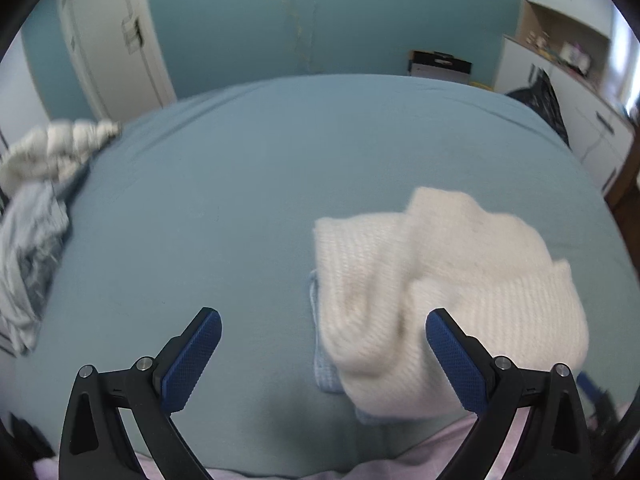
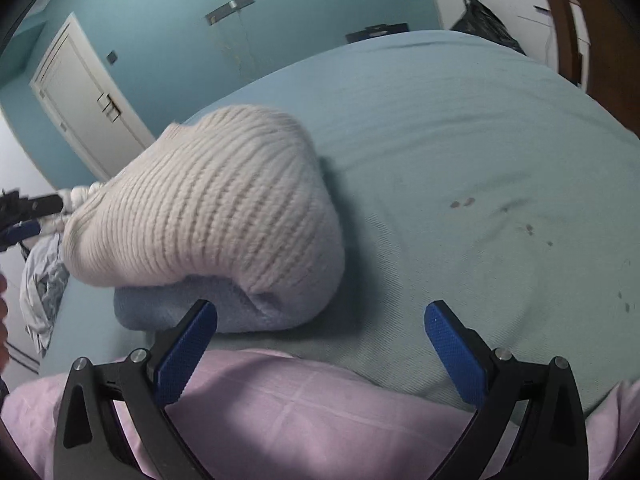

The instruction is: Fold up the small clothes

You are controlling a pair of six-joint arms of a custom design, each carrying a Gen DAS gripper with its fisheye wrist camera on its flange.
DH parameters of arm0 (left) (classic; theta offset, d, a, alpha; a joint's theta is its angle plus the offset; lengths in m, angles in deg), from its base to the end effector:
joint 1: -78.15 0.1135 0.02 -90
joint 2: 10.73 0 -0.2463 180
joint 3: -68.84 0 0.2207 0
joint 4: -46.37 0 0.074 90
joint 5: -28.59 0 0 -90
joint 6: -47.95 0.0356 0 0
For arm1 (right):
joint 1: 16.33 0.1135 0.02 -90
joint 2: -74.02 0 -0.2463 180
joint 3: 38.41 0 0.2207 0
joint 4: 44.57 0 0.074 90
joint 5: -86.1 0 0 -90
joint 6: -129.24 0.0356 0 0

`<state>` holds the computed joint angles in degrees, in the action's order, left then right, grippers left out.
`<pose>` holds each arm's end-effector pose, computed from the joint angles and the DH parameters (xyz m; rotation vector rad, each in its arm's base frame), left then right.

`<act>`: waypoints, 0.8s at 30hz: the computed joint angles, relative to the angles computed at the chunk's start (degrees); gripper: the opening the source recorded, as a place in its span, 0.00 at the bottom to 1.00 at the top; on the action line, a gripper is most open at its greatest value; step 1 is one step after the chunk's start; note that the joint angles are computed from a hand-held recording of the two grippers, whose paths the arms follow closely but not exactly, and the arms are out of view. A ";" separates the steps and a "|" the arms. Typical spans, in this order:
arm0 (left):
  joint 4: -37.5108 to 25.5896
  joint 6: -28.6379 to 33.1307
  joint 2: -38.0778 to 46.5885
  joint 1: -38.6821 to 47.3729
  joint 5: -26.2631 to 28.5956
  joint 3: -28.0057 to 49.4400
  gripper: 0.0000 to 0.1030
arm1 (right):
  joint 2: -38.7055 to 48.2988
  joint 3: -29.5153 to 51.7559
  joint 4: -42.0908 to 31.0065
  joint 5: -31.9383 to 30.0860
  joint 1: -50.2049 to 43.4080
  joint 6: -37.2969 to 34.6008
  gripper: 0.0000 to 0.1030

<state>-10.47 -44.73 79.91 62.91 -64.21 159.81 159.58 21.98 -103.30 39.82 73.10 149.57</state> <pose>0.2937 -0.0782 0.2697 0.2609 2.5430 -0.0581 0.0267 0.2110 0.1660 0.4841 2.3427 0.2902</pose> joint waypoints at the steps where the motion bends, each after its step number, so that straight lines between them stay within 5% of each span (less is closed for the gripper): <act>1: -0.48 -0.07 1.60 1.71 1.98 1.16 1.00 | -0.03 0.05 0.28 0.35 -0.50 -0.69 0.99; 9: -6.02 -1.45 16.70 11.30 20.81 12.28 1.00 | 2.86 -2.76 8.60 -0.62 -3.29 -1.65 0.99; 16: -11.64 -1.87 34.03 15.64 41.11 21.13 1.00 | 2.77 -0.82 4.60 -0.43 -1.84 1.44 0.99; 20: -16.24 -1.79 44.12 16.18 46.89 27.74 1.00 | 3.03 -0.72 4.94 -1.09 -2.12 0.93 0.99; 24: -14.11 -2.07 46.36 15.03 48.46 27.55 1.00 | 3.08 -1.05 5.78 -1.77 -2.32 0.31 0.99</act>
<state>-24.58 -46.80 126.26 77.94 -15.75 187.36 162.66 20.94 -97.53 38.05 70.78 149.88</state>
